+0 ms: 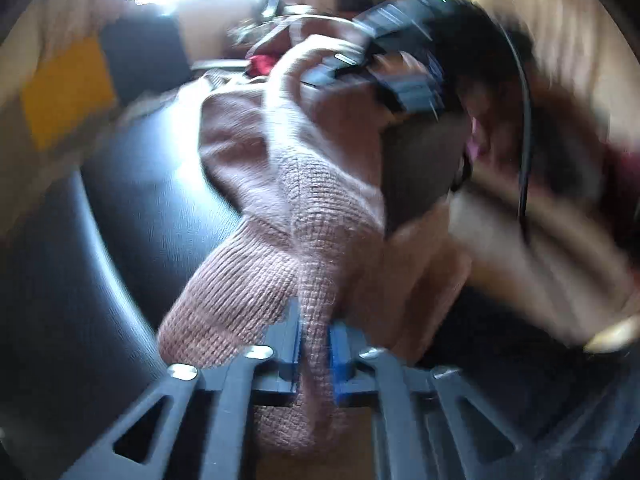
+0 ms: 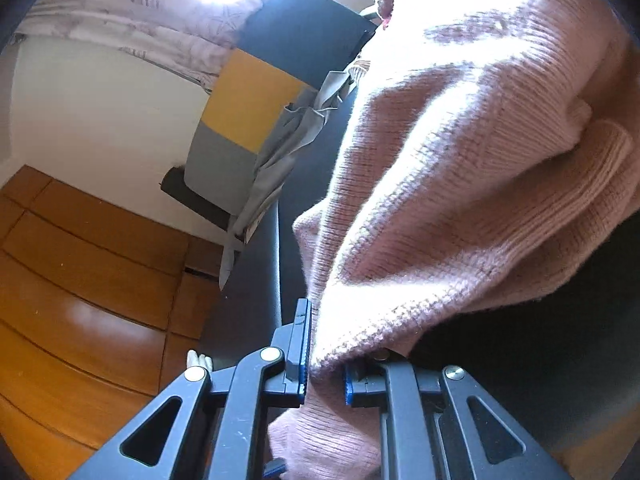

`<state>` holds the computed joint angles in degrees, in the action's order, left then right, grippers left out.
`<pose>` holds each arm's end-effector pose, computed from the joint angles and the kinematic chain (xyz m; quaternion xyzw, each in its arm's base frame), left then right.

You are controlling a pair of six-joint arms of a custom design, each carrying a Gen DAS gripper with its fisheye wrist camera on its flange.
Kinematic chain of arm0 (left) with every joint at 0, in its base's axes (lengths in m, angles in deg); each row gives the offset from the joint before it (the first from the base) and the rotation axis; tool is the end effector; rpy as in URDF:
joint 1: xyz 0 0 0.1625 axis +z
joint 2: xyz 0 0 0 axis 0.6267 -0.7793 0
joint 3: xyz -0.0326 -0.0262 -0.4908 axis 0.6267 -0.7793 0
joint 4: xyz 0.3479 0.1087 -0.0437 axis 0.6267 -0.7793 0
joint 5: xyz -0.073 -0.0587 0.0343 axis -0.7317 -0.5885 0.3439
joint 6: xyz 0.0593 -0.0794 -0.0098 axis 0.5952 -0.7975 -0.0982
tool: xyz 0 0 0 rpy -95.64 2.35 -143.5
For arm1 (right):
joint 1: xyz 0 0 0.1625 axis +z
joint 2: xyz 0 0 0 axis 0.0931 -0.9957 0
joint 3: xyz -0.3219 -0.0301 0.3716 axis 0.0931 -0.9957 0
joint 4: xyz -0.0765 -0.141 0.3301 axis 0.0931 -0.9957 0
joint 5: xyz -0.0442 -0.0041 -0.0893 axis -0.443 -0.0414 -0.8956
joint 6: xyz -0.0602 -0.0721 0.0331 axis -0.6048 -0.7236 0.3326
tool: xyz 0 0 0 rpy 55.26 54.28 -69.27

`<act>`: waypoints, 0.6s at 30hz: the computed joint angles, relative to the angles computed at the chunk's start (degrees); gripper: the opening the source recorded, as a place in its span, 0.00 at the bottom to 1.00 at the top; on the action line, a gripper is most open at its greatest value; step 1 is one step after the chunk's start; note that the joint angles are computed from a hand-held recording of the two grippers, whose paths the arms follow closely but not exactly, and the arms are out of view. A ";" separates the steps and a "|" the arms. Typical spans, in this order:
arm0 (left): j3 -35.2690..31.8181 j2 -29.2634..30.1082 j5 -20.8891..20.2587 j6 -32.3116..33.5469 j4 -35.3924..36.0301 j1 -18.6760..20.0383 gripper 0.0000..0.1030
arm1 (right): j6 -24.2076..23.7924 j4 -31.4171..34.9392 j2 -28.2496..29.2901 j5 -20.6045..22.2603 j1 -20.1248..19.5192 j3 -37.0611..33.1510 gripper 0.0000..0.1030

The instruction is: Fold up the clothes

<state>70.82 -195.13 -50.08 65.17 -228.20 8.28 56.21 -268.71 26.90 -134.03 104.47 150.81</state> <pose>0.0197 -0.2562 0.3109 0.3002 0.9026 -0.2084 0.2273 0.3068 -0.4365 -0.0280 -0.0493 0.9696 -0.2149 0.1062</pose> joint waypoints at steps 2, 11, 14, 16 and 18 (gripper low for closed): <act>-2.17 -0.66 -5.98 0.93 -3.56 6.81 0.08 | -2.32 -3.68 0.46 1.04 -1.98 3.78 0.41; -7.88 -11.29 -23.77 4.64 3.36 15.10 0.08 | -7.35 3.47 -2.26 -11.72 3.60 0.66 0.07; -10.59 -20.83 -23.43 1.71 14.04 9.67 0.08 | -12.84 6.49 -4.72 -11.34 8.27 0.51 0.07; -12.81 -26.00 -22.81 -0.73 19.98 6.92 0.08 | -15.82 8.18 -6.43 -10.92 11.14 0.78 0.07; -14.46 -27.68 -25.88 0.48 18.81 10.98 0.08 | -17.10 10.25 -7.41 -9.84 13.31 -0.87 0.07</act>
